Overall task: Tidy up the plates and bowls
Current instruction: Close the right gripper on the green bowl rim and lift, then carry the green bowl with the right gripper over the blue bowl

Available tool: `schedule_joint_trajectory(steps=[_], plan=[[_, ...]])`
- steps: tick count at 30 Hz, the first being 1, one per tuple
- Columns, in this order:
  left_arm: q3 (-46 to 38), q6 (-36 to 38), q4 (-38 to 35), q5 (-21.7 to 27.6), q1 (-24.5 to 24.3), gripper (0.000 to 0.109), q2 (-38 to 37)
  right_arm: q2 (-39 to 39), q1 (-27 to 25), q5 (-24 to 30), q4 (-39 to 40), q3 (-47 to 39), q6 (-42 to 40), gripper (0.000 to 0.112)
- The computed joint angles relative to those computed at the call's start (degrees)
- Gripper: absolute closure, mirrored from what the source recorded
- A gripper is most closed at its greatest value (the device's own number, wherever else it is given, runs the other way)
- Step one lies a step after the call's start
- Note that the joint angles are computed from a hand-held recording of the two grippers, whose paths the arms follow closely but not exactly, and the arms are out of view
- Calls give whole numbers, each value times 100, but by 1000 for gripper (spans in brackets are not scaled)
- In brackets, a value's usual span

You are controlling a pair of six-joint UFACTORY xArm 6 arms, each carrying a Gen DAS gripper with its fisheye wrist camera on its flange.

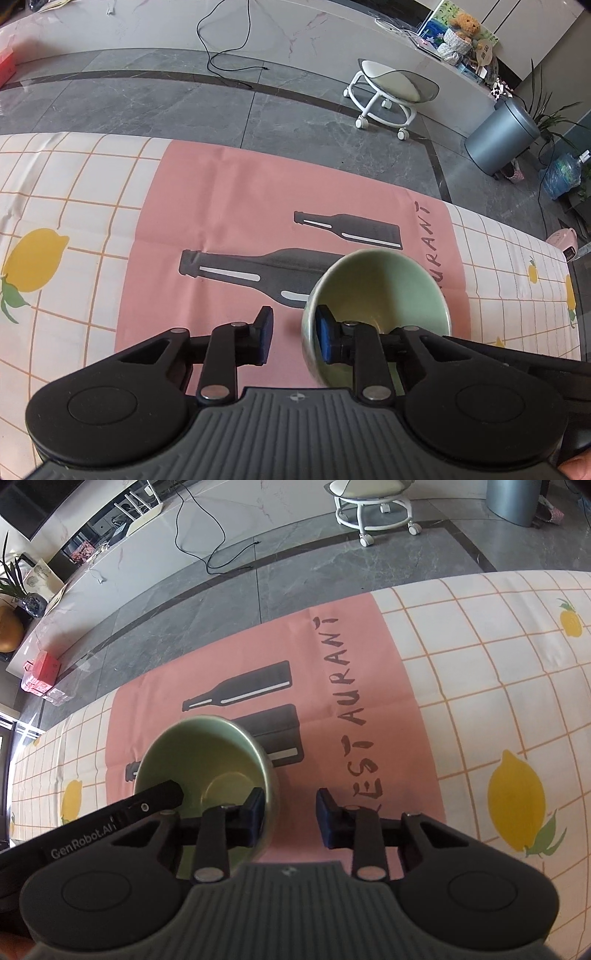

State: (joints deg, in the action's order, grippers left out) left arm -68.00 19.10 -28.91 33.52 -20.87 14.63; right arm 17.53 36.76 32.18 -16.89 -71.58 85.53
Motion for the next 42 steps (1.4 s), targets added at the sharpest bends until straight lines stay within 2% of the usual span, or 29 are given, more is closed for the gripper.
schedule_joint_trajectory(steps=[3,6,11,17,21,25,32,42], plan=[[-26,158,-199,30,-14,96,36,39,-28,-158,11,16,31,92],[-9,31,-139,55,-21,99,6,39,-48,-419,82,96,66,104],[98,-195,44,165,-9,99,-155,80,54,-46,131,-89,124,106],[633,-431,296,81,-20,99,-778,-229,269,-58,41,161,426,106],[1078,-565,503,128,-7,100,-1404,-541,466,-20,-63,337,704,106],[1472,-560,397,343,107,100,-2099,-940,766,131,-332,494,1130,106],[2334,-699,509,563,210,99,-3527,-1557,1473,535,-956,639,1945,106],[3345,-1194,733,1568,178,98,-5591,-2354,2715,1411,-1667,943,3273,105]])
